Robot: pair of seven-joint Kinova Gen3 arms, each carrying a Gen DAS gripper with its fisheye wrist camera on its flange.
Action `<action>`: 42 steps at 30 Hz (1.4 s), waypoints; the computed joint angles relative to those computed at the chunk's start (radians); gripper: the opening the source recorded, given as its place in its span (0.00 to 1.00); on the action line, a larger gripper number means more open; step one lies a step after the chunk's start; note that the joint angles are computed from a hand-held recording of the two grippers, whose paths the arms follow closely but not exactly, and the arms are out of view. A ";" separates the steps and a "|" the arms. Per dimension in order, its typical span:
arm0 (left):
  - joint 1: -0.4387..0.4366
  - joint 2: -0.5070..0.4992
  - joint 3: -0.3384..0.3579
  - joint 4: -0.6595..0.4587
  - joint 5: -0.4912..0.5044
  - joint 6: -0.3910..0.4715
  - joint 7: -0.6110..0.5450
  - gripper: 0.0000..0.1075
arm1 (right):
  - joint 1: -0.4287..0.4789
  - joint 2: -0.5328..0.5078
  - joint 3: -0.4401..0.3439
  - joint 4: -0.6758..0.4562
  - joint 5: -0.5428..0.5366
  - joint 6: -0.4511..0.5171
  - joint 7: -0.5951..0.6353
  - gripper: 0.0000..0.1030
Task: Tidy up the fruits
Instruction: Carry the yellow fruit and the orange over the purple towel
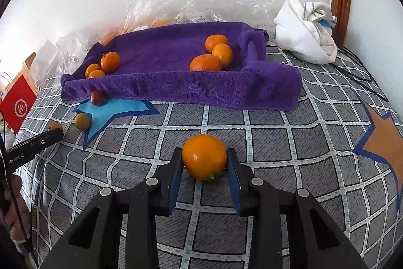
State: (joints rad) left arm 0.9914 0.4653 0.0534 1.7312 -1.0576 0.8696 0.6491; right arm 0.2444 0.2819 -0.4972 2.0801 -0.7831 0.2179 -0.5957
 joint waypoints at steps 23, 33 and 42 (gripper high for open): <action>-0.094 -0.082 0.027 -0.097 0.056 0.149 -0.200 0.25 | -0.244 0.035 0.240 -0.258 0.087 0.153 -0.151 0.33; -0.239 -0.076 0.003 -0.145 0.142 0.069 -0.373 0.25 | -0.410 0.237 0.324 -0.554 0.387 0.266 -0.436 0.33; -0.321 0.015 -0.050 -0.251 0.265 -0.044 -0.555 0.25 | -0.461 0.315 0.335 -0.650 0.547 0.346 -0.580 0.33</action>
State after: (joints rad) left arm 0.6700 0.4799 0.0036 1.4801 -0.7929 0.8254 0.0937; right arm -0.2162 0.5974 -0.1620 1.4301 -0.2356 0.5638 -1.1759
